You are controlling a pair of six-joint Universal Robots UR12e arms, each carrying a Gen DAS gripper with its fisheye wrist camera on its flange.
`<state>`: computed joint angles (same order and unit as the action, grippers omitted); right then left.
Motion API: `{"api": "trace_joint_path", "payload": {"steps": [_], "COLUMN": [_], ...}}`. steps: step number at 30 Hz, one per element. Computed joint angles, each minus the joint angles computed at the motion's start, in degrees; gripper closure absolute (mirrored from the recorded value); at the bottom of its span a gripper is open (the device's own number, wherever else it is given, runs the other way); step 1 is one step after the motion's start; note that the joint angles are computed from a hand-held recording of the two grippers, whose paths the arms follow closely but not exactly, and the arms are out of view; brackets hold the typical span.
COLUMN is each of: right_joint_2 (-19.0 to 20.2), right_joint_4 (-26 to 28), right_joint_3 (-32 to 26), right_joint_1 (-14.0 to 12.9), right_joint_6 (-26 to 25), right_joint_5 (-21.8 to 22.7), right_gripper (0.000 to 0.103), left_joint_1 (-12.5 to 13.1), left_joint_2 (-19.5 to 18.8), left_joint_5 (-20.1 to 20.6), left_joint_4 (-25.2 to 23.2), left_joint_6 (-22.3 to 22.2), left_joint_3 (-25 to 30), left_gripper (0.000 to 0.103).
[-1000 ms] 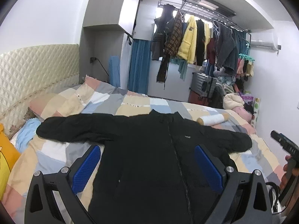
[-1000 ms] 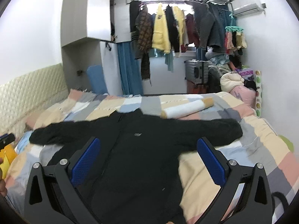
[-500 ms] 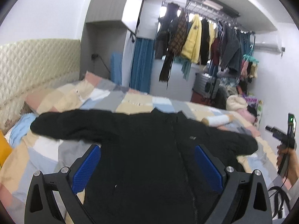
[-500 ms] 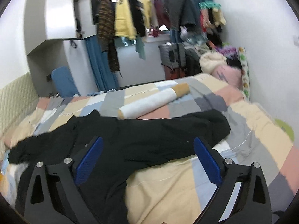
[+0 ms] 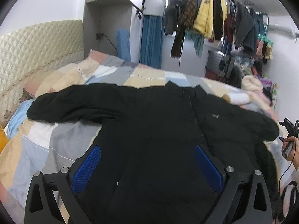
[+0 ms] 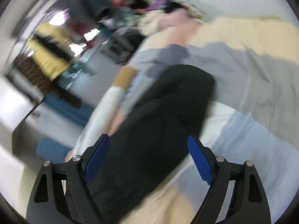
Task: Fold large clothes
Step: 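Grasp the jacket sleeve cuff nearest the right gripper and lift it, then carry the sleeve across the jacket body with the right gripper and release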
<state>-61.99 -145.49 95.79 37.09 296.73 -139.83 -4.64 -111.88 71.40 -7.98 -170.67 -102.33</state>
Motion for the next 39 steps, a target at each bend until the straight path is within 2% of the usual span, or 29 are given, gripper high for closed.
{"api": "trace_joint_path", "payload": {"steps": [1, 4, 6, 9, 11, 13, 14, 15, 18, 21, 23, 26, 27, 29, 35, 39], "right_joint_2": [0.0, 0.5, 1.0, 1.9, 2.7, 3.3, 3.8, 3.9, 3.9, 3.2, 2.2, 0.1, -0.8, -2.4, -4.8, -5.3], "right_joint_4": [0.9, -0.9, 0.2, -0.3, -5.0, -9.3, -13.5, -15.2, -16.7, -14.5, -11.8, -6.6, -4.1, 0.7, 11.6, 17.1], "right_joint_3": [1.1, 3.2, 3.4, 3.6, 4.3, 5.1, 5.5, 5.8, 5.7, 4.9, 4.9, 5.9, 6.3, 6.3, 2.4, -1.6], "right_joint_1": [-0.7, -2.0, -2.3, -2.6, -3.2, -3.8, -4.0, -4.2, -4.7, -5.0, -5.0, -4.6, -4.4, -4.3, -3.6, -3.0], "right_joint_6": [3.5, 6.3, 7.2, 4.5, 0.4, -2.3, -4.9, -6.1, -9.5, -13.4, -14.3, -10.1, -6.9, -4.5, -3.7, -4.6], "right_joint_5": [1.4, 3.0, 0.9, -4.7, -6.7, -6.8, -7.2, -6.9, -4.9, -4.5, -4.9, -6.1, -6.4, -6.3, -7.6, -9.3], "right_gripper": [0.018, 0.018, 0.017, 0.014, 0.014, 0.015, 0.025, 0.043, 0.067, 0.080, 0.083, 0.085, 0.086, 0.086, 0.086, 0.086], "left_joint_1": [-0.3, -1.2, -1.7, -1.9, -1.9, -1.7, -1.8, -2.0, -2.2, -2.2, -2.4, -3.0, -3.0, -2.5, -1.3, -0.2], "left_joint_2": [-0.5, -2.0, -3.0, -4.3, -5.1, -5.7, -6.1, -6.4, -7.5, -7.9, -7.8, -7.9, -7.9, -7.9, -7.6, -6.7], "left_joint_5": [0.6, 2.9, 5.0, 6.0, 6.5, 5.9, 6.5, 7.4, 7.7, 6.3, 7.4, 11.0, 11.2, 10.9, 8.5, 5.0], "left_joint_4": [-0.4, -0.3, 0.5, 0.9, 0.8, 1.5, 2.0, 1.8, -0.6, -2.3, -1.5, 2.5, 2.8, 3.4, 3.3, 1.7], "left_joint_6": [0.0, -1.1, -2.4, -4.4, -7.1, -8.9, -9.3, -9.4, -9.4, -8.9, -8.0, -5.1, -4.5, -4.4, -3.5, -1.1], "left_joint_3": [0.4, 1.7, 2.4, 3.9, 4.9, 5.2, 5.3, 5.6, 7.0, 7.5, 7.3, 6.7, 6.7, 6.8, 6.9, 6.4], "left_gripper": [0.002, 0.002, 0.002, 0.002, 0.002, 0.002, 0.002, 0.002, 0.002, 0.002, 0.002, 0.002, 0.002, 0.002, 0.002, 0.002]}}
